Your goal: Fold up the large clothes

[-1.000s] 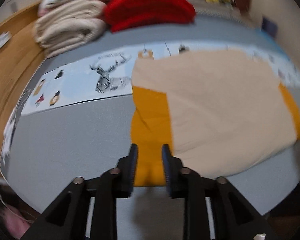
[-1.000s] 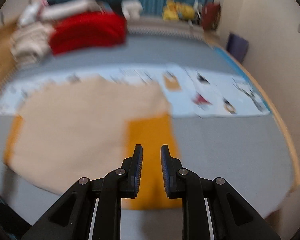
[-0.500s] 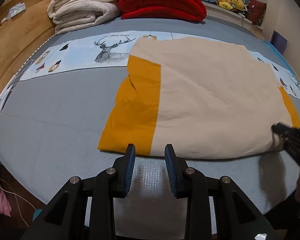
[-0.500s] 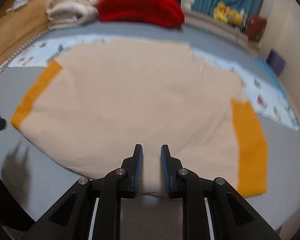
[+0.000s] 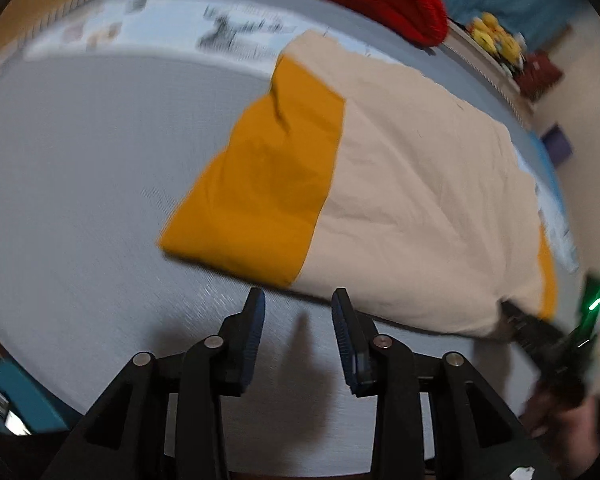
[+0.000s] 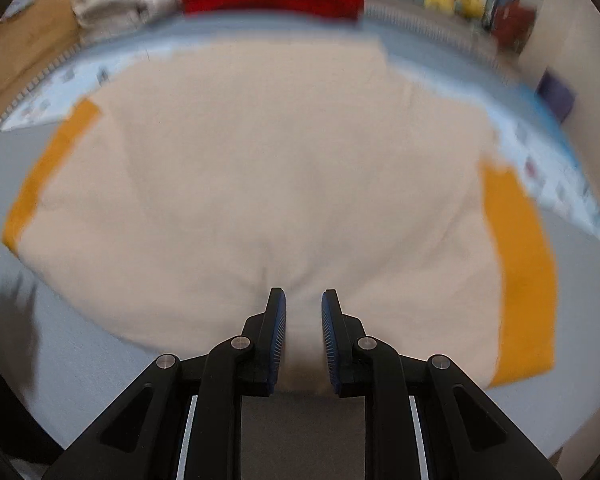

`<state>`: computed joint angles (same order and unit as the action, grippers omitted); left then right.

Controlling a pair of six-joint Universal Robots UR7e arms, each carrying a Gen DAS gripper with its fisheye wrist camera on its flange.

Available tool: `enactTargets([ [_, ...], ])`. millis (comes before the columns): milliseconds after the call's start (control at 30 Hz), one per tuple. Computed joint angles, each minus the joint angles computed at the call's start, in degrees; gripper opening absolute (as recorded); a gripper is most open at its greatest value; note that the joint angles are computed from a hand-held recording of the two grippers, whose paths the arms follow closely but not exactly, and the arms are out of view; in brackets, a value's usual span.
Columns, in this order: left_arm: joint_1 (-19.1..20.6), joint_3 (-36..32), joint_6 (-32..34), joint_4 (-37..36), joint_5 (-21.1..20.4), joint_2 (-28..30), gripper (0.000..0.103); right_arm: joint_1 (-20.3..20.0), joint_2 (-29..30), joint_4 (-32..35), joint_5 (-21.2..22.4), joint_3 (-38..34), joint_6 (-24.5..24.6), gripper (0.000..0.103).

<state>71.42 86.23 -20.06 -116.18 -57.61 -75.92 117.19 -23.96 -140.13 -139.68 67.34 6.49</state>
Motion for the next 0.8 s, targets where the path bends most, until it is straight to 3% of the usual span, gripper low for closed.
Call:
enactTargets([
  [133, 3.4, -1.3, -6.3, -0.5, -8.7, 0.6, 0.041, -0.4, -0.6, 2.0, 0.0, 0.0, 3.2, 0.021],
  [233, 5.2, -2.2, -9.6, -1.6, -13.2, 1.3, 0.051, -0.3, -0.8, 2.3, 0.0, -0.1, 2.5, 0.021],
  [300, 6.0, -2.5, -11.5, -2.7, -14.3, 1.8, 0.056, -0.1, -0.7, 2.7, -0.2, -0.5, 1.8, 0.021],
  [533, 8.9, -1.3, -17.9, -10.5, -17.2, 2.6, 0.056, -0.9, -1.3, 3.2, 2.0, -0.8, 0.8, 0.021],
  [800, 9.6, 1.5, -17.4, -23.5, -17.9, 3.9, 0.054, -2.3, -2.3, 2.5, 4.6, -0.1, -0.6, 0.02],
])
